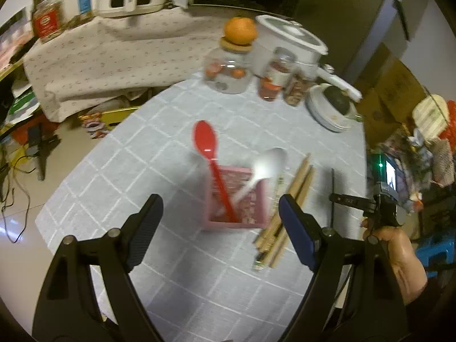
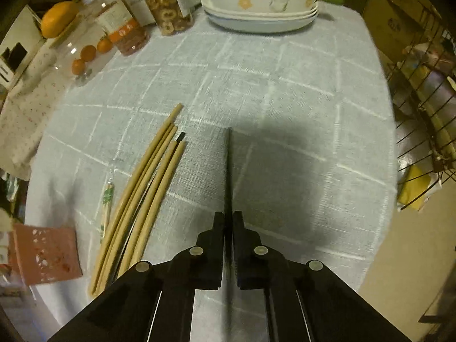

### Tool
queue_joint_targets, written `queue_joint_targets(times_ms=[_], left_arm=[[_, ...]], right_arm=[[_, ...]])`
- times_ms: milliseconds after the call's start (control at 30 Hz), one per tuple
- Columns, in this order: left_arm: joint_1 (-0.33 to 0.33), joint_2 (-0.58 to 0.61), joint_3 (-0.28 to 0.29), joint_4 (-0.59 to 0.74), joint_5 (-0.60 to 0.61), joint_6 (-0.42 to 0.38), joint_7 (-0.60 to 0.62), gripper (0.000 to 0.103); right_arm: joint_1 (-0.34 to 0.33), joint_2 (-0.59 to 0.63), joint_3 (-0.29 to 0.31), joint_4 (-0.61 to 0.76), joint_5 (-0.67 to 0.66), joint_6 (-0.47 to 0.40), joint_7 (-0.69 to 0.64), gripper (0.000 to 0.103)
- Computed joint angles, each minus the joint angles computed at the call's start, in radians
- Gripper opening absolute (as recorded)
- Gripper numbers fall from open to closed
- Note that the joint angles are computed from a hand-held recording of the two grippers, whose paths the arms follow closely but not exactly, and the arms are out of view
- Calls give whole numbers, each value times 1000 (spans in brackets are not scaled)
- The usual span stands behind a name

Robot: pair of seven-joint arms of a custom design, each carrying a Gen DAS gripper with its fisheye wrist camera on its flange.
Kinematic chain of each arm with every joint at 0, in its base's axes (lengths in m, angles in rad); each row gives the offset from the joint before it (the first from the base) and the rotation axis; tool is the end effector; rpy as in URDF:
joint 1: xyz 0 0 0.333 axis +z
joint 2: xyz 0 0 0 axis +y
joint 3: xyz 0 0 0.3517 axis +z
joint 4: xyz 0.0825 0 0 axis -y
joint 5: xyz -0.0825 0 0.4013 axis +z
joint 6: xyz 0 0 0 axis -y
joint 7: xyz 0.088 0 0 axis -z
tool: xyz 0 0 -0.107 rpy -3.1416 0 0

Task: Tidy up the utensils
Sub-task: 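Grasp the black chopstick with the right tool and lift it, then grasp the wooden chopsticks with the left tool while the right tool holds the black chopstick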

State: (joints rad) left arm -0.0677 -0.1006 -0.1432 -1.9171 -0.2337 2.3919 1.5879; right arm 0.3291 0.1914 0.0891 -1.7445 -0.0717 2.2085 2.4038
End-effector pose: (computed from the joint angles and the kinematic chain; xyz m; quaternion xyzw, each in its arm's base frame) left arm 0.5742 -0.1289 0.6313 -0.6381 0.7104 -0.2769 0.1069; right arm 0.6110 0.2643 0.5175 -0.5538 0.8211 -0.0446 0.1309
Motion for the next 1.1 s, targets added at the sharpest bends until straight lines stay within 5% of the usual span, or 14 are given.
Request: queue_joint_targets(times_ms=[233, 467, 567, 667, 800, 1100], left_arm=[[-46, 0, -22, 30, -57, -25, 82, 83], [-101, 60, -66, 110, 30, -61, 92, 81], [-128, 124, -78, 196, 14, -133, 114, 72], [-163, 232, -87, 324, 62, -223, 97, 43], [-222, 389, -76, 492, 181, -326, 32, 24], [-305, 658, -19, 763, 310, -434, -67, 13]], right_arm=[[-8, -133, 6, -104, 45, 60, -46, 5], [-13, -206, 0, -147, 118, 95, -105, 5], [-15, -225, -4, -165, 135, 104, -107, 5], [-21, -244, -12, -196, 174, 120, -111, 6], [-30, -258, -21, -221, 195, 127, -117, 6], [-50, -278, -37, -261, 220, 134, -156, 6]])
